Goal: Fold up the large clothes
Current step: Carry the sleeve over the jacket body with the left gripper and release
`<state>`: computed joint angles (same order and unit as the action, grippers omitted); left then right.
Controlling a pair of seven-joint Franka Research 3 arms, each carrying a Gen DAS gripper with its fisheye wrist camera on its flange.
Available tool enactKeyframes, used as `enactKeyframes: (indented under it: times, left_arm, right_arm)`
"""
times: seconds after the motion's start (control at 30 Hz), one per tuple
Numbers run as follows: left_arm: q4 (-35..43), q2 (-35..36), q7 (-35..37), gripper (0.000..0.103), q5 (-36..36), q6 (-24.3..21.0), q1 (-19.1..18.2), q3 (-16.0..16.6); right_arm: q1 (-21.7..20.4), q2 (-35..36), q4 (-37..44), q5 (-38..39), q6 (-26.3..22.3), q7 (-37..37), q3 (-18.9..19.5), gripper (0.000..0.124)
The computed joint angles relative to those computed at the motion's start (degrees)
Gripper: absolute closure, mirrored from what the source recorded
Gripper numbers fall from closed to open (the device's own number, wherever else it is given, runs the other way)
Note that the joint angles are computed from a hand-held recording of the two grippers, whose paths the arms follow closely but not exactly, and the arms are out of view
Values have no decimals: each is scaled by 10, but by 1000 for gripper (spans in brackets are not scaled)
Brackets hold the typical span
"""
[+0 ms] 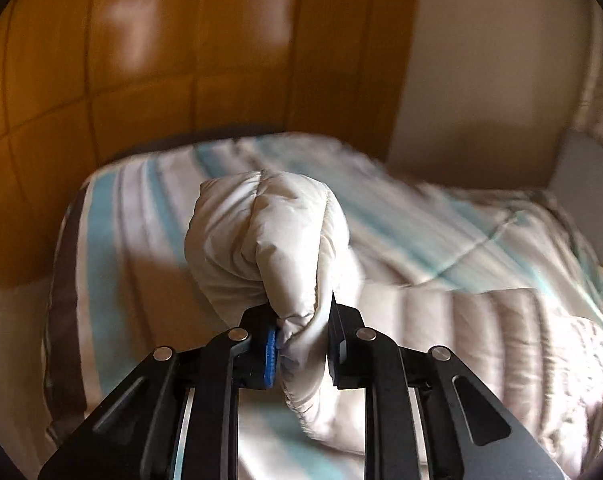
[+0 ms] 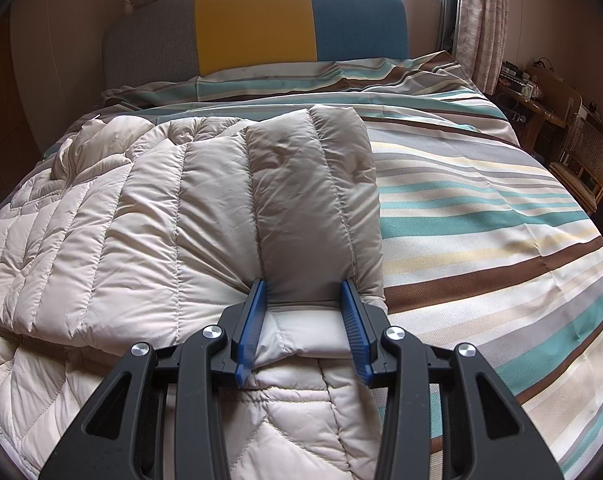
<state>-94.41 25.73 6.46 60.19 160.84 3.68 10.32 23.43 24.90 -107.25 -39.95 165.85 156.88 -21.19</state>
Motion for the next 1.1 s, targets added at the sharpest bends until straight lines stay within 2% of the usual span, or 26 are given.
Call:
enactKeyframes:
  times: [0.13, 0.2, 0.33, 0.47, 0.77, 0.93, 1.1]
  left_arm:
    - [3, -15, -68, 84, 117, 46, -41, 19]
    - [9, -18, -83, 84, 157, 62, -46, 12]
    - [19, -18, -78, 84, 188, 90, -50, -15]
    - [30, -13, -77, 84, 220, 113, -66, -29]
    - [65, 11, -42, 84, 238, 141, -114, -48]
    - [80, 34, 16, 84, 208, 148, -138, -59]
    - [86, 53, 78, 84, 181, 168, -167, -51]
  right_arm:
    - [0, 0, 0, 2, 2, -1, -1, 85]
    - [1, 0, 0, 2, 1, -1, -1, 85]
    - [2, 1, 0, 3, 1, -2, -2, 85]
    - [3, 1, 0, 3, 1, -2, -3, 85]
    - [4, 1, 0, 4, 1, -2, -3, 85]
    - [3, 1, -1, 5, 5, -1, -4, 85]
    - [5, 1, -1, 6, 6, 0, -6, 85]
